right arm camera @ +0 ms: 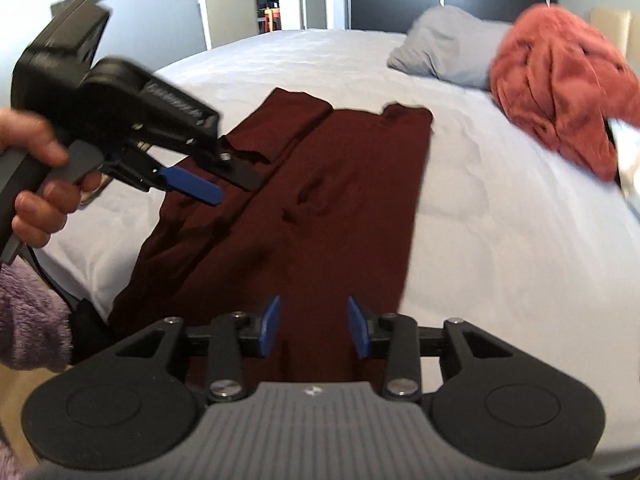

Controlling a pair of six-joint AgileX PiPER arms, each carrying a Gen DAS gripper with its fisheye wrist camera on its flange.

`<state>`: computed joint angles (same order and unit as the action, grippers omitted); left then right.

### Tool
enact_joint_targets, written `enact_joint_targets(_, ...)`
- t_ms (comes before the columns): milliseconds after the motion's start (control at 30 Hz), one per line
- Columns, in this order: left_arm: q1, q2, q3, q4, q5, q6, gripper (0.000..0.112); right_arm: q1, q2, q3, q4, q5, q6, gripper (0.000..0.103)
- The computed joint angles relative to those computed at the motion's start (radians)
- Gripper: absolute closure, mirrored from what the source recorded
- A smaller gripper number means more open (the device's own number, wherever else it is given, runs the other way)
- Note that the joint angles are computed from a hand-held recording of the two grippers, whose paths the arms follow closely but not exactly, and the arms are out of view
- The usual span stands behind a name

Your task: Fold clothes

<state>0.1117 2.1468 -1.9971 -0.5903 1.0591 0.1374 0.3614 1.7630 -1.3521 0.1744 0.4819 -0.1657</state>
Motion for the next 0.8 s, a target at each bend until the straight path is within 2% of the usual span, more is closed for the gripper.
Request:
enact_joint_targets(67,0.006,0.016,-0.023,-0.001,-0.001,-0.001,0.071,0.027,0.041,-0.047,-0.084,-0.007,0.063,0.062)
enact_joint_targets(167,0.013,0.035,-0.041,-0.002,0.0,0.002,0.071,0.043,0.116,-0.142,-0.127,0.012,0.116,0.064)
enact_joint_targets(400,0.039,0.104,-0.108,-0.037,0.043,0.006,0.071,0.042,0.32,-0.433,-0.153,0.127,0.21,0.066)
enact_joint_targets(467,0.043,0.113,-0.12,-0.036,0.047,0.011,0.071,0.042,0.376,-0.51,-0.154,0.174,0.22,0.071)
enact_joint_targets(533,0.05,0.121,-0.129,-0.05,0.051,0.017,0.071,0.045,0.417,-0.568,-0.164,0.215,0.229,0.081)
enact_joint_targets(667,0.057,0.144,-0.156,-0.076,0.063,0.022,0.071,0.053,0.407,-0.558,-0.221,0.208,0.277,0.091)
enact_joint_targets(800,0.056,0.182,-0.215,-0.071,0.092,-0.005,0.071,0.111,0.363,-0.481,-0.516,0.171,0.371,0.092)
